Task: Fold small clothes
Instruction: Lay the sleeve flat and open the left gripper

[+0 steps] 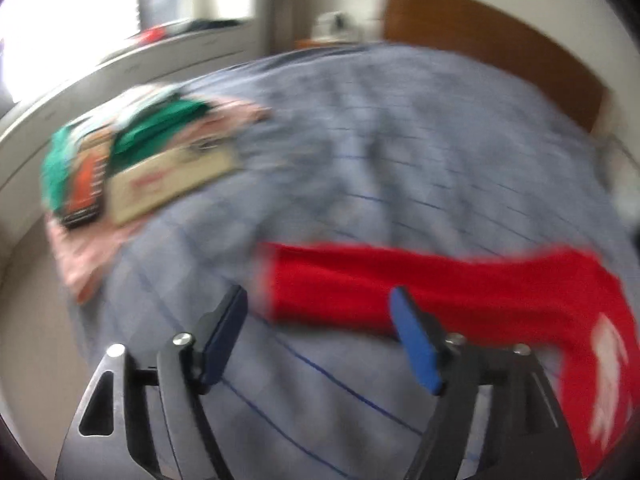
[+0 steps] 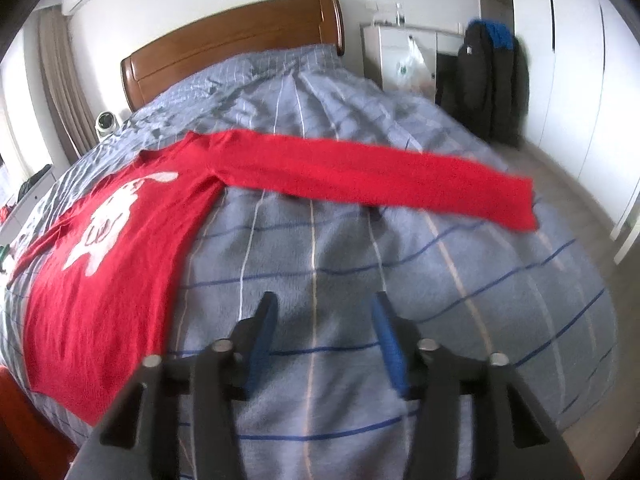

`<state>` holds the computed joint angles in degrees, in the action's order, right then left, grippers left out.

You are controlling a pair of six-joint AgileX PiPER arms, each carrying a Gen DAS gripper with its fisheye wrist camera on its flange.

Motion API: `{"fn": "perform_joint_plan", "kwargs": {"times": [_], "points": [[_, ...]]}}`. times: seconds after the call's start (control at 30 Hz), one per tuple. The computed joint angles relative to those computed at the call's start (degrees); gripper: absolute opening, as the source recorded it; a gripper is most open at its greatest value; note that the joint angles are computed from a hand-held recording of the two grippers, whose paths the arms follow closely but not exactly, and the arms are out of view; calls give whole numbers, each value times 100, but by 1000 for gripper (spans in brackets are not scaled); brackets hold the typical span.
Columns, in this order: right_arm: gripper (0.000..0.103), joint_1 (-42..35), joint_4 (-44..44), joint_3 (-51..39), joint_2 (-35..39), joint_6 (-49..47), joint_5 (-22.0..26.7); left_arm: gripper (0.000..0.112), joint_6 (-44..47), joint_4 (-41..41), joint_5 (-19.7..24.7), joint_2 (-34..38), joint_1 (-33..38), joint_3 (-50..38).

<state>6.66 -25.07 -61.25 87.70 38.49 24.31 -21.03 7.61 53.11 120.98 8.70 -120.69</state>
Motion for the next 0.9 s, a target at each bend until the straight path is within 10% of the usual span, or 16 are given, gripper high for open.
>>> {"fn": "perform_joint_plan", "kwargs": {"times": [0.13, 0.37, 0.47, 0.57, 0.9], "points": [[67, -6, 421, -491, 354, -596, -6, 86, 438, -343, -591, -352, -807, 868], [71, -75, 549, -1842, 1578, -725, 53, 96, 191, 177, -315, 939, -1539, -250], [72, -184, 653, -1988, 2069, -761, 139, 103, -284, 1000, -1005, 833, -1699, 422], [76, -307, 620, -1330, 1939, -676, -791, 103, -467, 1143, -1249, 691, -1720, 722], [82, -484, 1910, -801, 1839, -1897, -1750, 103, -870, 1453, -1733, 404, -1764, 1346]]}}
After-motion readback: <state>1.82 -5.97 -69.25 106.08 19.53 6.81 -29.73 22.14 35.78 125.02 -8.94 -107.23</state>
